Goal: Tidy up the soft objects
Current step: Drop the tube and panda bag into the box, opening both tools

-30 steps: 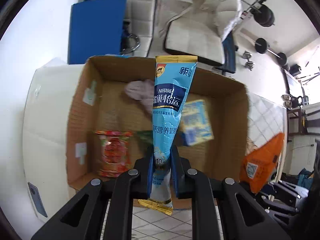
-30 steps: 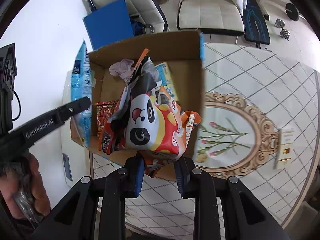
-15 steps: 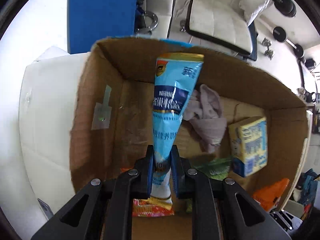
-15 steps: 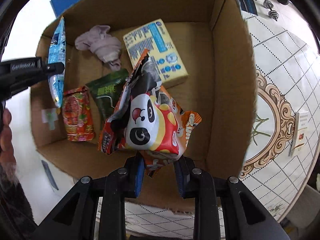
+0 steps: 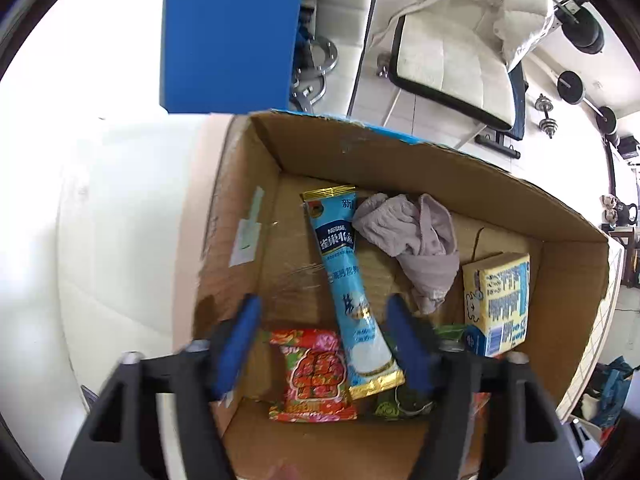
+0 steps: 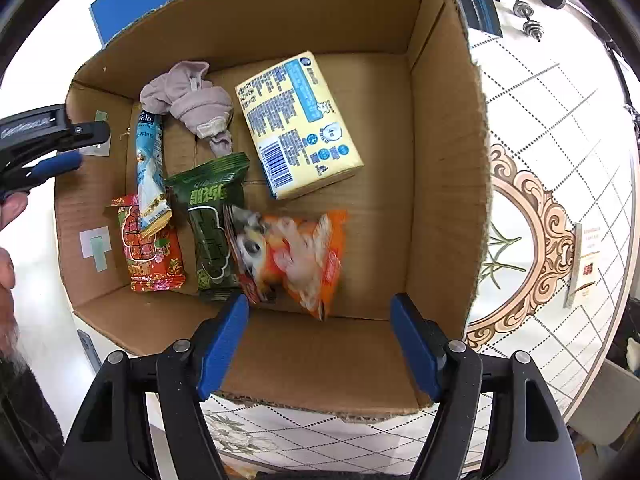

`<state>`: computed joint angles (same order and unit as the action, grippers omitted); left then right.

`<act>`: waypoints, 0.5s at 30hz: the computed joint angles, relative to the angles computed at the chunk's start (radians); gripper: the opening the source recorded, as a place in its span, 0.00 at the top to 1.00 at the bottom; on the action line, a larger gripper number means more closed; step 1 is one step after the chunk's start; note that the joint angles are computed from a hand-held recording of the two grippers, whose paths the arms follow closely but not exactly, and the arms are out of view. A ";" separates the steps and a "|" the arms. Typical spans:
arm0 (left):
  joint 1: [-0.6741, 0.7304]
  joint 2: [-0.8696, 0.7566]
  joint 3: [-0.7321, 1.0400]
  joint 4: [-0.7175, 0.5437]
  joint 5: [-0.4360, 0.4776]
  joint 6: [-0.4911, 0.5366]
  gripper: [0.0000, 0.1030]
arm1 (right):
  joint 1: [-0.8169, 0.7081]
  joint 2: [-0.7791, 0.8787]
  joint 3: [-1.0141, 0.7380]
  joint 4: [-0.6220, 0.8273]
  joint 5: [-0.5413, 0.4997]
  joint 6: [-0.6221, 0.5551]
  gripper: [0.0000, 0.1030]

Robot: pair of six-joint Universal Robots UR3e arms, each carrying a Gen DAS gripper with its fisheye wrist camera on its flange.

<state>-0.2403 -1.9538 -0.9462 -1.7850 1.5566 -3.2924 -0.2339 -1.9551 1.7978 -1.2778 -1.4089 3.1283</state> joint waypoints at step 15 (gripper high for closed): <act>-0.105 0.409 -0.383 0.075 -0.008 -0.070 0.10 | -0.026 -0.119 -0.106 0.160 -0.041 -0.082 0.06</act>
